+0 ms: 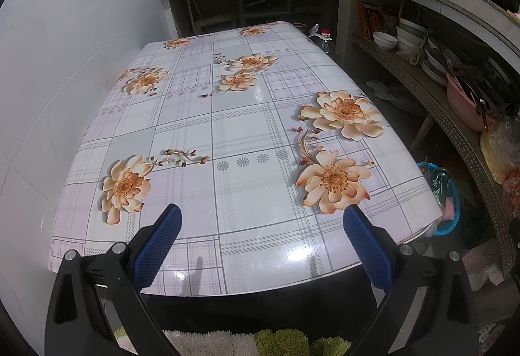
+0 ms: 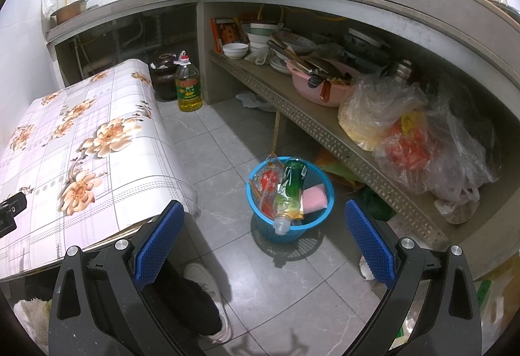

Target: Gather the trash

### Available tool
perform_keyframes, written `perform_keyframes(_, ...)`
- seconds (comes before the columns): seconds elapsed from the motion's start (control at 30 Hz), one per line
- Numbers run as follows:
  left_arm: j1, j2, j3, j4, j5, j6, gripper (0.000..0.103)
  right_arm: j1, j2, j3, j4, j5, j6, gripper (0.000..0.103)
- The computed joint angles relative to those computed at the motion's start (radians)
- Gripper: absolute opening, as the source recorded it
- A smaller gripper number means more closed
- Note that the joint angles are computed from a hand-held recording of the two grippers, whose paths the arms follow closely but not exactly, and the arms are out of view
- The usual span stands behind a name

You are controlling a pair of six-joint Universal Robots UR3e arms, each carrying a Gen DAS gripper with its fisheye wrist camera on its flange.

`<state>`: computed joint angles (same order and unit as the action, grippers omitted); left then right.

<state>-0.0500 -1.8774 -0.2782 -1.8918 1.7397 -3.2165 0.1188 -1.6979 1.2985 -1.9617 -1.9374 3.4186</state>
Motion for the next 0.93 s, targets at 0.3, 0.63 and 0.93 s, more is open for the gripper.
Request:
perform_keyframes(0.3, -0.002, -0.007, 0.015, -0.009, 0.001, -0.002, 0.097, 0.001, 0.0, 0.0, -0.001, 0.0, 0.002, 0.095)
perform_keyframes(0.63, -0.006, 0.014, -0.024, 0.007, 0.001, -0.002, 0.097, -0.004, -0.006, 0.007, -0.003, 0.003, -0.002, 0.095)
perform_keyframes(0.93, -0.008, -0.01, 0.024, -0.026, -0.003, -0.002, 0.097, 0.001, -0.002, 0.002, 0.0, 0.0, 0.002, 0.095)
